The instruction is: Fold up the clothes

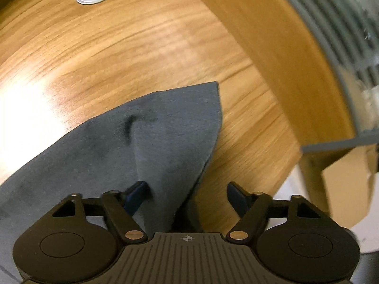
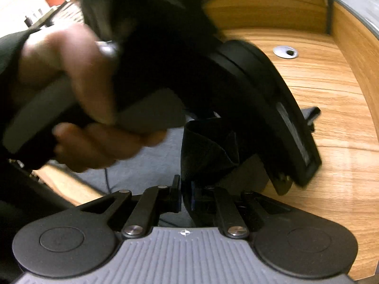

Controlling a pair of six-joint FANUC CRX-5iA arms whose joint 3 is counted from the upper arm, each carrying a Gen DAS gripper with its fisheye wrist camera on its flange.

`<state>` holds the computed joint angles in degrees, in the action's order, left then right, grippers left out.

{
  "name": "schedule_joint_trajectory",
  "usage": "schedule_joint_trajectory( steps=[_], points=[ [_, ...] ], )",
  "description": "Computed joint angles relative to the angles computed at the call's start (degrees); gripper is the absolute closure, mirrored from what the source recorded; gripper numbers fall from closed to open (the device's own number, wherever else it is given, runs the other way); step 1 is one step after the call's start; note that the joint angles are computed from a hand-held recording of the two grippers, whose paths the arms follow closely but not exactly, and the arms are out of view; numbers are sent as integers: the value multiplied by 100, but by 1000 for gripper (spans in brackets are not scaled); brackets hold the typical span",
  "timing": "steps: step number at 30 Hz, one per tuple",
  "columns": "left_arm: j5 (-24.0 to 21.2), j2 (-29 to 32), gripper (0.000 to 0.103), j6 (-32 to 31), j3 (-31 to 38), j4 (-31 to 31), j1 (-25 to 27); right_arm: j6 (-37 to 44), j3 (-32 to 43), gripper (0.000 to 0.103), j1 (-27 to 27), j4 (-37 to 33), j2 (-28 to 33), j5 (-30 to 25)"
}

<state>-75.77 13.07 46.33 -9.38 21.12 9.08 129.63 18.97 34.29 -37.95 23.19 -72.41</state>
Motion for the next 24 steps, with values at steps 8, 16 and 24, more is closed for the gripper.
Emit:
schedule_joint_trajectory(
  steps=[8, 16, 24],
  points=[
    [634, -477, 98, -179, -633, 267, 334, 140, 471, 85, -158, -85, 277, -776],
    [826, -770, 98, 12, -1036, 518, 1208, -285, 1258, 16, -543, -236, 637, -1553],
    [933, -1328, 98, 216, -1389, 520, 2552, -566, 1923, 12, -384, 321, 1201, -1800]
  ],
)
